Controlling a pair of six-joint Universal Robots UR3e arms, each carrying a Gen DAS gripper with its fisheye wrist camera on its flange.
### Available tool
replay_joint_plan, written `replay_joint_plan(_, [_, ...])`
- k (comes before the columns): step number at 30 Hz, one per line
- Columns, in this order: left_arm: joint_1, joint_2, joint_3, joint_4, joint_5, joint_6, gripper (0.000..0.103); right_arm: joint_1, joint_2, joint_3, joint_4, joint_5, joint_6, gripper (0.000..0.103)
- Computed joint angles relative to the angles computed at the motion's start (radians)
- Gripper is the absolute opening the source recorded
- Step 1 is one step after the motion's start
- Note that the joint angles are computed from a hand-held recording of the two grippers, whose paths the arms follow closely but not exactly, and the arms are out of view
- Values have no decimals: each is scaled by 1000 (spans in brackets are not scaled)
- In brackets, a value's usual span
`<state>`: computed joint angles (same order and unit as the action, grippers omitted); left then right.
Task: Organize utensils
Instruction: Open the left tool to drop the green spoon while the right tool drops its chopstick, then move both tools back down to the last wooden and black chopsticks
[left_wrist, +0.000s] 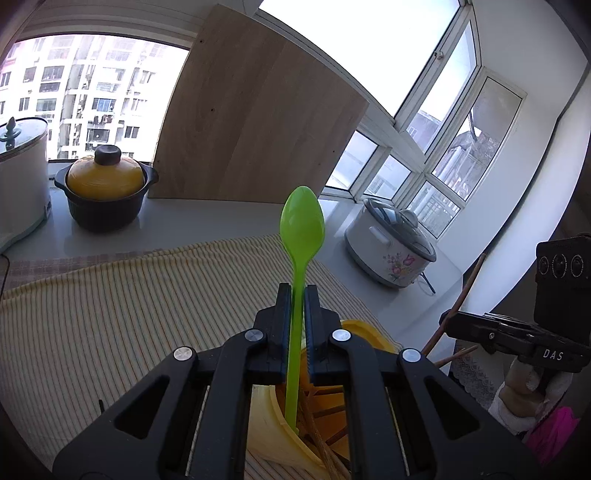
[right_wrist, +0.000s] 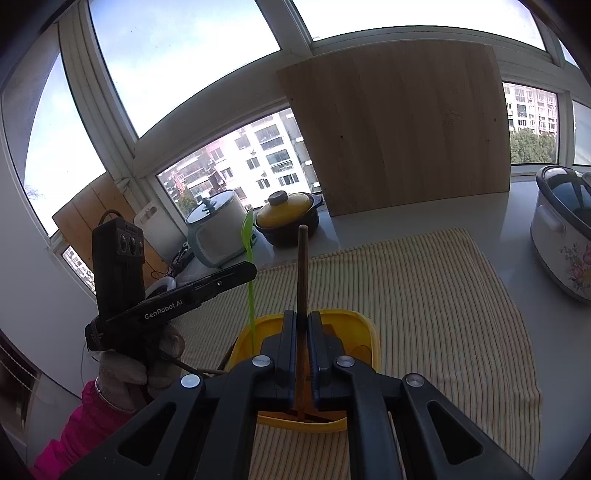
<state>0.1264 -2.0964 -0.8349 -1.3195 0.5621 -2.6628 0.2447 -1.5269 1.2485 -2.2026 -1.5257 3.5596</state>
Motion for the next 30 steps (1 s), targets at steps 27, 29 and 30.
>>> replay_joint_plan(27, [279, 300, -339, -82, 51, 191, 5, 194, 83, -77, -42, -75, 8, 20])
replay_joint_plan(29, [307, 319, -366, -94, 69, 218, 4, 222, 109, -101, -49, -81, 7, 21])
replay_joint_plan(30, [321, 328, -383, -99, 77, 235, 5, 236, 121, -108, -56, -81, 8, 22])
